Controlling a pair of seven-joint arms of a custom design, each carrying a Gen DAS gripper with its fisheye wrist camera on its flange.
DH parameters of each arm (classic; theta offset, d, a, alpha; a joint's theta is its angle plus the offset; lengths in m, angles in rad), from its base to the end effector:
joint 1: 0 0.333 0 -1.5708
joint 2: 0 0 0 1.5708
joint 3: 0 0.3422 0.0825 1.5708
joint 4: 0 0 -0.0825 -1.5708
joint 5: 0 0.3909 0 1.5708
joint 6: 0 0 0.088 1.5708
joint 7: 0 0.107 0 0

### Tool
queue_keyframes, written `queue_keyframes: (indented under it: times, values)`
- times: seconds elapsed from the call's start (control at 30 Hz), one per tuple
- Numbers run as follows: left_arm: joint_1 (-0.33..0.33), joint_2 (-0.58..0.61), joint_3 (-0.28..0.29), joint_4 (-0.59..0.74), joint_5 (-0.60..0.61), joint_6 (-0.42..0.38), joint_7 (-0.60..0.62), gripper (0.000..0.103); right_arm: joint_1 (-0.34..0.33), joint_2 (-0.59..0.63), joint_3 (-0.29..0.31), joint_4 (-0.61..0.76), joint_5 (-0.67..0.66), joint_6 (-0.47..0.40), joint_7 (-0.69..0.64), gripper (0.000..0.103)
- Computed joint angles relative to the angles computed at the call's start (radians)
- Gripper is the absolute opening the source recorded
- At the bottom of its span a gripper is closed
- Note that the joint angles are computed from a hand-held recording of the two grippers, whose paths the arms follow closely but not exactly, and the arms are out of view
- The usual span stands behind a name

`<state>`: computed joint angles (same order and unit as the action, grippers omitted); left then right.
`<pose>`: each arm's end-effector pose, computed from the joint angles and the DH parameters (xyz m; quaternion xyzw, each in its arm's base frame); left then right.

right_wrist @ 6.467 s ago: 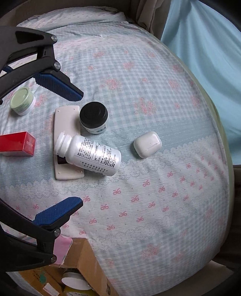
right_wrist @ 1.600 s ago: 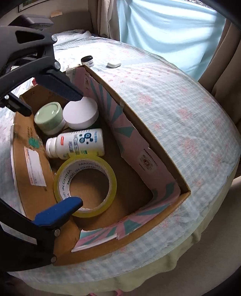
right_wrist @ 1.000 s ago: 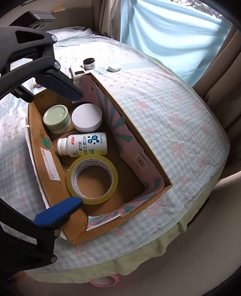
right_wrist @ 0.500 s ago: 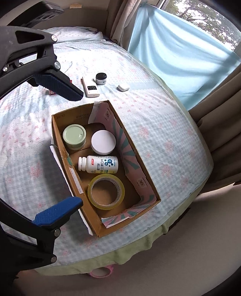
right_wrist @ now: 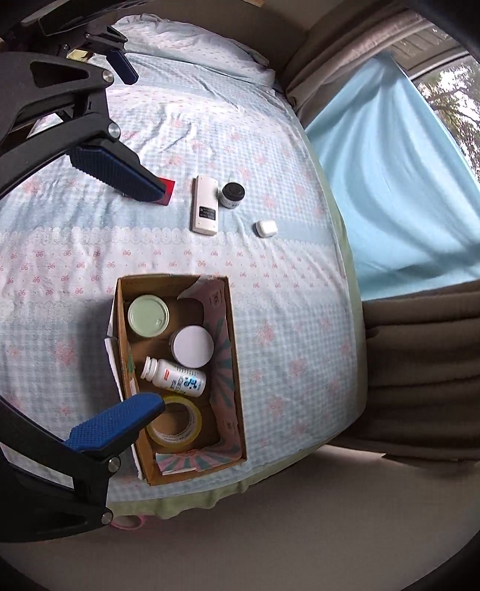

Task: Organize rigid objects
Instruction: 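Withdraw both tools from the box toward the red box, then grasp the red box with the left tool while the right tool grasps the black-lidded jar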

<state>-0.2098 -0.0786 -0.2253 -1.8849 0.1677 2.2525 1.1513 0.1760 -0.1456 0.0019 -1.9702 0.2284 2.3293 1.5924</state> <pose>0.5269 -0.2447 0.6104 -0.6538 0.7194 -0.1759 0.1552 0.5504 0.1030 0.6146 -0.6954 0.6671 -0.0800 0.2550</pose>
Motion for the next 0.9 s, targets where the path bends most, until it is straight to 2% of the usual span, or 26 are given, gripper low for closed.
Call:
queue_keyframes:
  times: [0.27, 0.37, 0.53, 0.7, 0.9]
  values:
    - [0.046, -0.078, 0.034, -0.066, -0.017, -0.01, 0.046, 0.103, 0.063, 0.076, 0.051, 0.118, -0.011, -0.033, -0.016, 0.103]
    - [0.067, -0.092, 0.046, -0.09, -0.035, -0.004, 0.056, 0.103, 0.088, 0.114, 0.071, 0.17, -0.06, -0.046, -0.037, 0.103]
    - [0.097, -0.083, 0.062, -0.107, -0.051, 0.013, 0.081, 0.103, 0.115, 0.231, 0.085, 0.319, -0.053, -0.106, -0.071, 0.103]
    - [0.122, -0.025, 0.074, -0.091, -0.062, 0.026, 0.103, 0.103, 0.143, 0.404, 0.097, 0.541, -0.083, -0.195, -0.075, 0.103]
    - [0.14, 0.092, 0.087, -0.043, -0.108, 0.02, 0.132, 0.103, 0.174, 0.682, 0.105, 0.901, -0.087, -0.354, -0.081, 0.103]
